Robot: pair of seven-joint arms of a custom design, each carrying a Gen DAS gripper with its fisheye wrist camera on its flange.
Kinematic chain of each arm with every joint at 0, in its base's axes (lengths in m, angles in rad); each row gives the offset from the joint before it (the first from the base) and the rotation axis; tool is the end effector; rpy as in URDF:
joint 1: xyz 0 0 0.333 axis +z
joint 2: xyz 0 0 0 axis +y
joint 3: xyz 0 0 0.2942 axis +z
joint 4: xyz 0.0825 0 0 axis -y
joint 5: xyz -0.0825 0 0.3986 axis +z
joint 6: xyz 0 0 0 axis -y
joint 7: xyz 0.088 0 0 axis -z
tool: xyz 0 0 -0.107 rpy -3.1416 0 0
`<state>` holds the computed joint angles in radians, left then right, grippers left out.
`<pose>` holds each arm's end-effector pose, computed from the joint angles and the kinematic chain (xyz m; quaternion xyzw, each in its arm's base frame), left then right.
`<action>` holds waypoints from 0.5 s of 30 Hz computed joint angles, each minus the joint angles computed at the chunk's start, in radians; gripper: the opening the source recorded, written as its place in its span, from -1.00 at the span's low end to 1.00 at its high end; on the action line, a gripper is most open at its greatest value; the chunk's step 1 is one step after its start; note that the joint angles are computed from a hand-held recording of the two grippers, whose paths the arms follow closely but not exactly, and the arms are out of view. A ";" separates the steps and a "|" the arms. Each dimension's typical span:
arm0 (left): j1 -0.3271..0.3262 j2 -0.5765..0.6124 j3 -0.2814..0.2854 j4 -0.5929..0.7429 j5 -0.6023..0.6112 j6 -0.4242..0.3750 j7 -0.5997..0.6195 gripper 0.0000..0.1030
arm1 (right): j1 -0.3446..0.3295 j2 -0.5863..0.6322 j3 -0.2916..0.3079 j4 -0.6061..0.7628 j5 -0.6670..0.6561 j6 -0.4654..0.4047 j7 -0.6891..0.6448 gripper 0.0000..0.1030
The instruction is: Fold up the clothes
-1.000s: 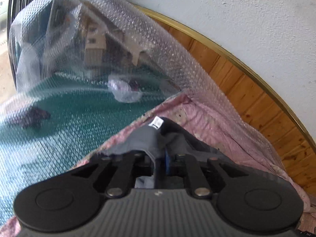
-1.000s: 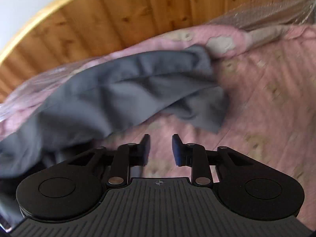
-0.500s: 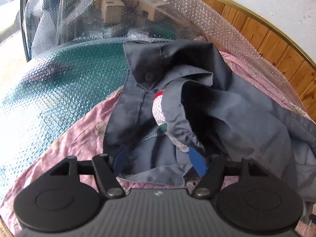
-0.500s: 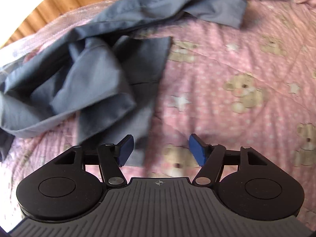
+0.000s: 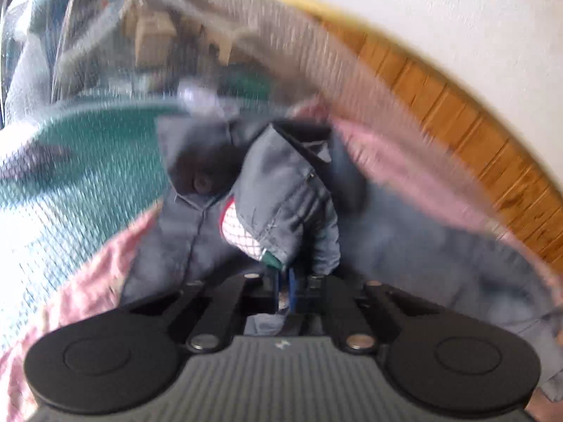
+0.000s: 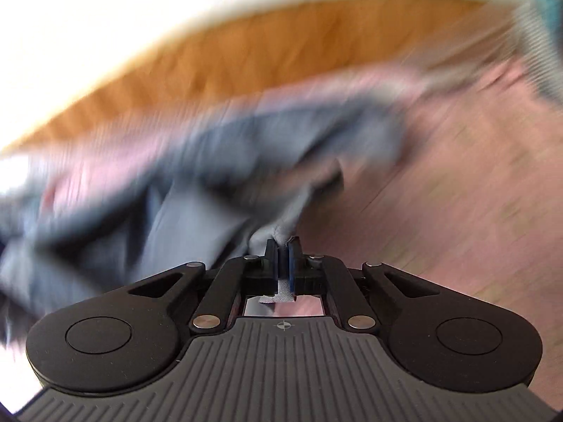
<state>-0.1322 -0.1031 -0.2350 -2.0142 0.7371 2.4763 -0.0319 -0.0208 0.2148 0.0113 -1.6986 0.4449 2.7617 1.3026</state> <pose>0.5456 -0.2165 0.5331 -0.8447 0.3591 -0.3112 0.2464 0.6833 -0.0253 0.5380 -0.6105 0.6639 -0.2239 0.3694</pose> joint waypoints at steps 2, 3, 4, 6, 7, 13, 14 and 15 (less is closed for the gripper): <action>0.010 -0.125 0.011 -0.092 -0.016 0.053 -0.007 -0.91 | -0.005 0.003 -0.067 0.051 -0.093 0.015 0.122 -0.96; 0.019 -0.185 0.012 -0.140 -0.032 0.077 -0.002 -0.91 | -0.013 0.018 -0.096 0.088 -0.143 0.001 0.181 -0.96; 0.029 -0.228 0.013 -0.174 -0.047 0.093 0.005 -0.91 | -0.009 0.039 -0.128 0.119 -0.223 -0.007 0.248 -0.96; 0.049 -0.284 0.019 -0.223 -0.077 0.143 0.021 -0.91 | -0.031 0.096 -0.149 0.200 -0.288 -0.063 0.327 -0.97; 0.056 -0.287 0.025 -0.225 -0.098 0.159 0.046 -0.91 | -0.042 0.125 -0.151 0.242 -0.300 -0.101 0.367 -0.97; 0.110 -0.218 0.004 -0.087 -0.152 0.152 0.254 -0.91 | -0.076 0.259 -0.114 0.497 -0.329 -0.269 0.451 -0.97; 0.106 -0.209 -0.001 -0.073 -0.173 0.130 0.291 -0.91 | -0.076 0.283 -0.116 0.531 -0.341 -0.307 0.472 -0.97; 0.093 -0.201 0.001 -0.068 -0.210 0.091 0.347 -0.91 | -0.077 0.308 -0.118 0.567 -0.352 -0.346 0.493 -0.97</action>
<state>-0.0391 -0.3042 -0.2339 -2.0822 0.5273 2.5677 0.3153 -0.0974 0.5225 -0.1065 -1.1319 0.0932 2.4152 1.7955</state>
